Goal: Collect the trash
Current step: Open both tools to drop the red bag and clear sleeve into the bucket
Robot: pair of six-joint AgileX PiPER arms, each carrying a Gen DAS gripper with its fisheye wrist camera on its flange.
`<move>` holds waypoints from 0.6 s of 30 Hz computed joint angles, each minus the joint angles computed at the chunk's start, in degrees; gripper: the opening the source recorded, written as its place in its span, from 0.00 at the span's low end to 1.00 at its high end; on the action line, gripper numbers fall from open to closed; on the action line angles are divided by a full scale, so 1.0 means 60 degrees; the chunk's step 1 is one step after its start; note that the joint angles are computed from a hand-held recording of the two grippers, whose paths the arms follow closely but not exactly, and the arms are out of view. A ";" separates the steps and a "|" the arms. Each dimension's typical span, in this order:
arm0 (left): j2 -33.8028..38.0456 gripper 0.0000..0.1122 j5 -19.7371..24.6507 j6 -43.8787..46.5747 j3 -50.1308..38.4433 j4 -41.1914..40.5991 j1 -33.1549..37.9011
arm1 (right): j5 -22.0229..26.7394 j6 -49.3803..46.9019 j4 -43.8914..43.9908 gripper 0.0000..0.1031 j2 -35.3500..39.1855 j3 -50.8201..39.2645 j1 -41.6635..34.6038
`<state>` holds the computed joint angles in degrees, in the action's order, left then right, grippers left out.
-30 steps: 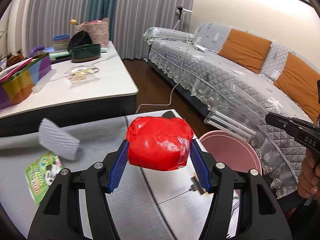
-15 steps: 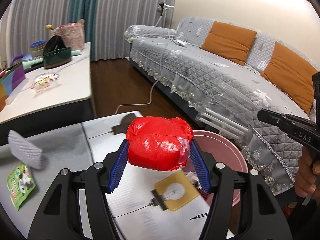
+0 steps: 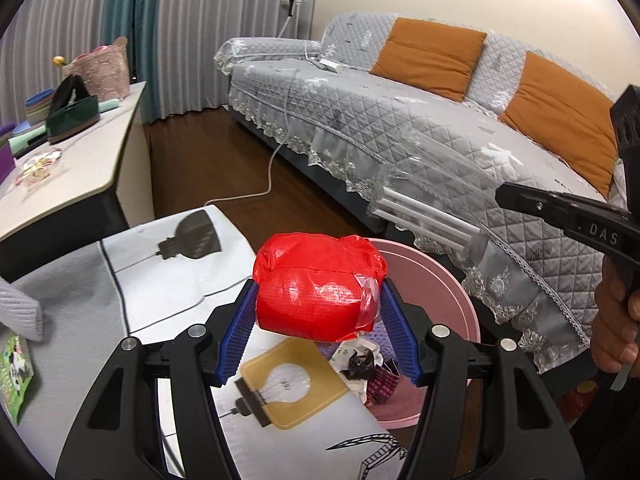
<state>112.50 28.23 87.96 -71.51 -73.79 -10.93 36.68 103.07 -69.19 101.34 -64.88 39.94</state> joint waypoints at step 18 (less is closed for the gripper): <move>0.0085 0.60 0.1080 -0.0306 -0.0166 0.0561 -0.0103 | 0.0300 0.0164 0.0339 0.42 0.0006 0.0005 -0.0151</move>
